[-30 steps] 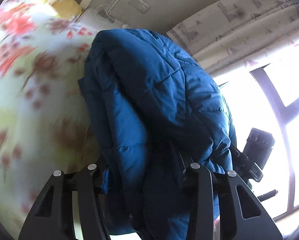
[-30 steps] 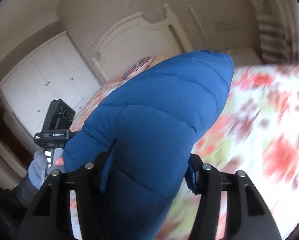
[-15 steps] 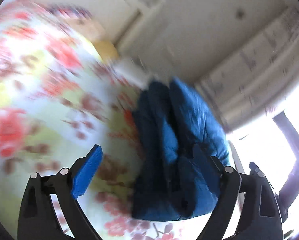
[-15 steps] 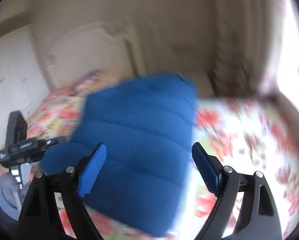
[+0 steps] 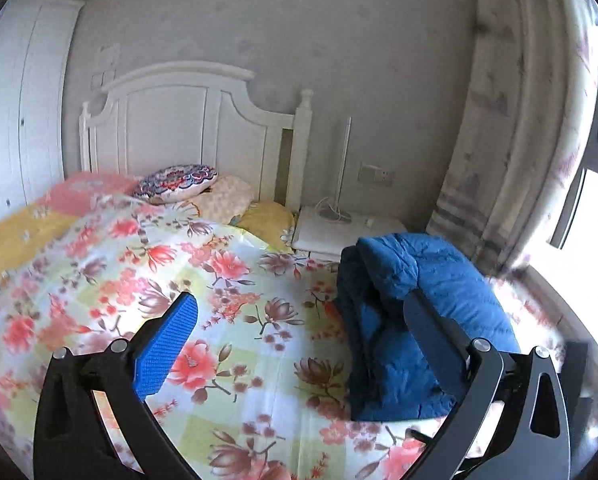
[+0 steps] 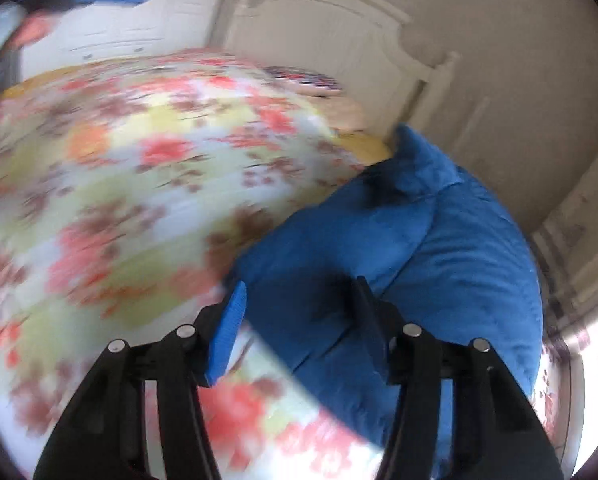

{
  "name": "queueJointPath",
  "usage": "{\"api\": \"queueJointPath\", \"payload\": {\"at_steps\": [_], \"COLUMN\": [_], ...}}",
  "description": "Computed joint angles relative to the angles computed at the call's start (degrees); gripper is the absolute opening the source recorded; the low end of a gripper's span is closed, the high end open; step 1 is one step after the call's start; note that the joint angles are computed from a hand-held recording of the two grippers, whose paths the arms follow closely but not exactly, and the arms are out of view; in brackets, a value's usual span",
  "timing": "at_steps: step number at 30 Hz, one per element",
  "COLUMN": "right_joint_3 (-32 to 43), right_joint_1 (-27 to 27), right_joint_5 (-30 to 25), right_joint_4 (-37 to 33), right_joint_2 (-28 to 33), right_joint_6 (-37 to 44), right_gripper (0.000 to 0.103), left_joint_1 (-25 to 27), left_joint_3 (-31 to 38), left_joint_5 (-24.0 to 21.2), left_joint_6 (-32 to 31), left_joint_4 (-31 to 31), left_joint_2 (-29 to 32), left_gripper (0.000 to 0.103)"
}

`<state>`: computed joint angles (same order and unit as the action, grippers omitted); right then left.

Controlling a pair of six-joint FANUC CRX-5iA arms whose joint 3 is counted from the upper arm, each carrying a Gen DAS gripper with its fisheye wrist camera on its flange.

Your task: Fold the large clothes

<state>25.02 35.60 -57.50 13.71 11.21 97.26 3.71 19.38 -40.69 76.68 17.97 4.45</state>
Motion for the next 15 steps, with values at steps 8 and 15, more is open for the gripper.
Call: {"api": "queueJointPath", "payload": {"at_steps": [8, 15], "right_joint_3": [-4.59, -15.05], "right_joint_1": [-3.88, 0.36], "right_joint_5": [8.35, 4.32], "right_joint_4": [7.81, 32.01], "right_joint_2": [-12.33, -17.82], "right_joint_6": [-27.11, -55.59], "right_gripper": [0.097, 0.101], "left_joint_1": [-7.59, -12.09], "left_joint_3": [9.39, 6.96], "left_joint_5": [-3.9, -6.51], "left_joint_6": [10.9, 10.03], "left_joint_4": [-14.82, -17.03], "left_joint_2": [1.32, -0.59], "left_gripper": [0.099, 0.099]}}
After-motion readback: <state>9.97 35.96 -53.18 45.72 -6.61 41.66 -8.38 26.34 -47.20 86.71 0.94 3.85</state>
